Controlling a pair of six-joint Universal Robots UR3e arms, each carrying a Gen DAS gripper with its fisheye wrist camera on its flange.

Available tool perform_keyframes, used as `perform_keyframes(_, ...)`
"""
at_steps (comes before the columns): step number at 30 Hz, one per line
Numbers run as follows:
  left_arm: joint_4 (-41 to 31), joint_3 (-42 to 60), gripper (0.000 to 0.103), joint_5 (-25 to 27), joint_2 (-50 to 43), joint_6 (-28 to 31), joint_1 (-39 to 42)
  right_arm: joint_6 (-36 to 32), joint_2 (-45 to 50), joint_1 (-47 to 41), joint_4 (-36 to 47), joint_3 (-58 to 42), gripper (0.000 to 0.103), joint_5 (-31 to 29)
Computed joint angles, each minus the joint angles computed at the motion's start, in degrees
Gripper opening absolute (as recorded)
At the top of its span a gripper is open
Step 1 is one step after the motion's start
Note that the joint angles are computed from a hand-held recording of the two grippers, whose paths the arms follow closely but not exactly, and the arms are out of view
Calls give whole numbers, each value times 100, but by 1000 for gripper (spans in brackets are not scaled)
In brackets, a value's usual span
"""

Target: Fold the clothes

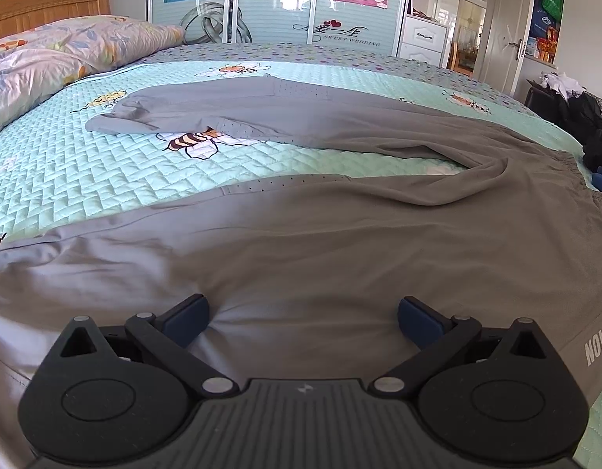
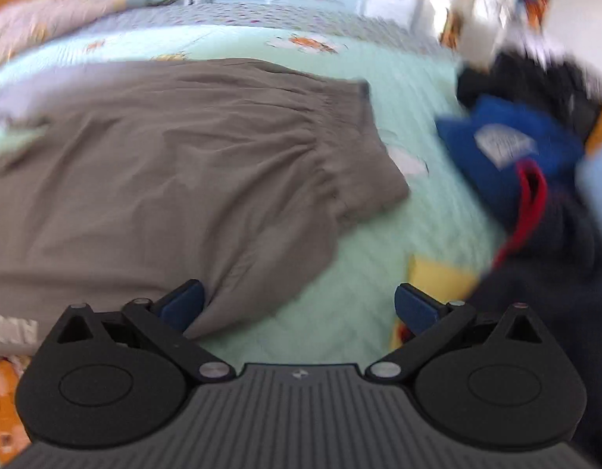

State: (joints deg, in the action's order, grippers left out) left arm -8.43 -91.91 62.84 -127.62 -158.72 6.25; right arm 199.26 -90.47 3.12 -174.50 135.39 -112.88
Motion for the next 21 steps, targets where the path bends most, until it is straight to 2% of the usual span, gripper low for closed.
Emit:
perform_keyframes(1, -23, 13, 103, 14, 2, 7, -8, 109, 10, 199, 82, -132, 103, -270)
perform_keyframes(2, -46, 26, 103, 28, 5, 14, -16, 121, 39, 318, -127, -195, 103, -300)
perform_keyframes(4, -136, 79, 103, 75, 12, 21, -41, 138, 113, 424, -697, -285, 103, -82)
perform_keyframes(5, -174, 98, 103, 92, 18, 30, -49, 190, 157, 329, -1021, -296, 103, 315)
perform_keyframes(7, -241, 121, 103, 102, 31, 39, -56, 343, 232, -143, -1606, -170, 103, 1554)
perform_keyframes(10, -331, 154, 103, 115, 47, 62, -63, 1082, 549, -1055, -2674, 375, 103, 3394)
perform_keyframes(11, -352, 165, 103, 119, 48, 70, -65, 1263, 702, -1246, -3009, 562, 103, 3714)
perform_keyframes(13, -431, 206, 103, 143, 54, 93, -78, 1486, 919, -1302, -3230, 817, 103, 3661)
perform_keyframes(17, -663, 328, 103, 191, 71, 143, -103, 1522, 1691, -1573, -5260, 1672, 102, 4012)
perform_keyframes(21, -826, 420, 103, 238, 76, 174, -126, 1456, 1843, -1440, -5424, 1603, 102, 3838)
